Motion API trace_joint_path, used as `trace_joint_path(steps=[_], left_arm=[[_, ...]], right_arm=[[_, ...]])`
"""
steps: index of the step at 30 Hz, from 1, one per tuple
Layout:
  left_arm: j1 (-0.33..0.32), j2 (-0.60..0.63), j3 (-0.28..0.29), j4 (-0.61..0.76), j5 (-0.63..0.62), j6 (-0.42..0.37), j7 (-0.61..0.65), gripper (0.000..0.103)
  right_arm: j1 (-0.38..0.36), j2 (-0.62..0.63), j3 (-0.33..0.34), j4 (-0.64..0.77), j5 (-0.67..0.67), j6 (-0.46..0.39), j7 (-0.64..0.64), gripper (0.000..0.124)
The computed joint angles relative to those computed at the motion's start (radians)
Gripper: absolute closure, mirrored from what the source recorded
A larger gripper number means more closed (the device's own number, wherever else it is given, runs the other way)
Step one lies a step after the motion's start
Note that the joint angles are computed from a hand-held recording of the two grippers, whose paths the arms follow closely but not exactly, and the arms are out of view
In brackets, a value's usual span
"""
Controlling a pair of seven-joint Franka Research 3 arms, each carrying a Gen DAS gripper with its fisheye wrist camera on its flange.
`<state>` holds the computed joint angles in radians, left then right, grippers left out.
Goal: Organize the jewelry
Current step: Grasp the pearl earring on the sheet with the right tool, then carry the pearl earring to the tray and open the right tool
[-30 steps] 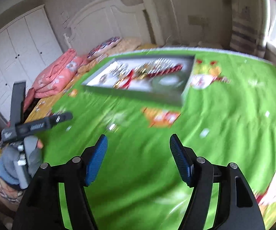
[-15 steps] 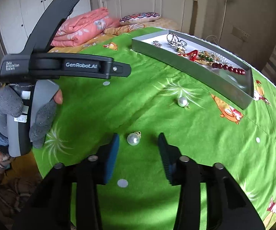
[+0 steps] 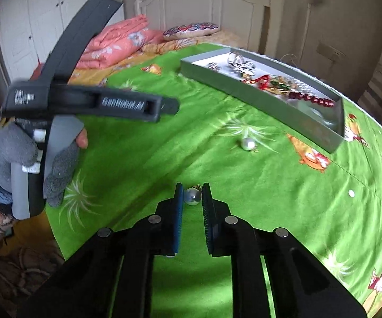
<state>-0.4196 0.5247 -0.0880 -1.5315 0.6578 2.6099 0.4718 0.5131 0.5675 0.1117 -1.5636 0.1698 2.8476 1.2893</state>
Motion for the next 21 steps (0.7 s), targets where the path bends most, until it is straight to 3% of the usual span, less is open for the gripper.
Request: trace_joint_path(steps=[12, 15, 21], left_arm=[[-0.068, 0.084, 0.003, 0.164, 0.047, -0.191, 0.138, 0.003], [-0.071, 0.101, -0.006, 0.192, 0.034, -0.200, 0.166, 0.003], [-0.091, 0.195, -0.027, 0.343, -0.025, -0.212, 0.278, 0.006]], right_arm=[[-0.123, -0.050, 0.071, -0.092, 0.142, 0.110, -0.048, 0.109], [-0.176, -0.053, 0.125, -0.103, 0.212, 0.128, -0.097, 0.109], [-0.203, -0.069, 0.145, -0.131, 0.278, 0.175, -0.138, 0.109]])
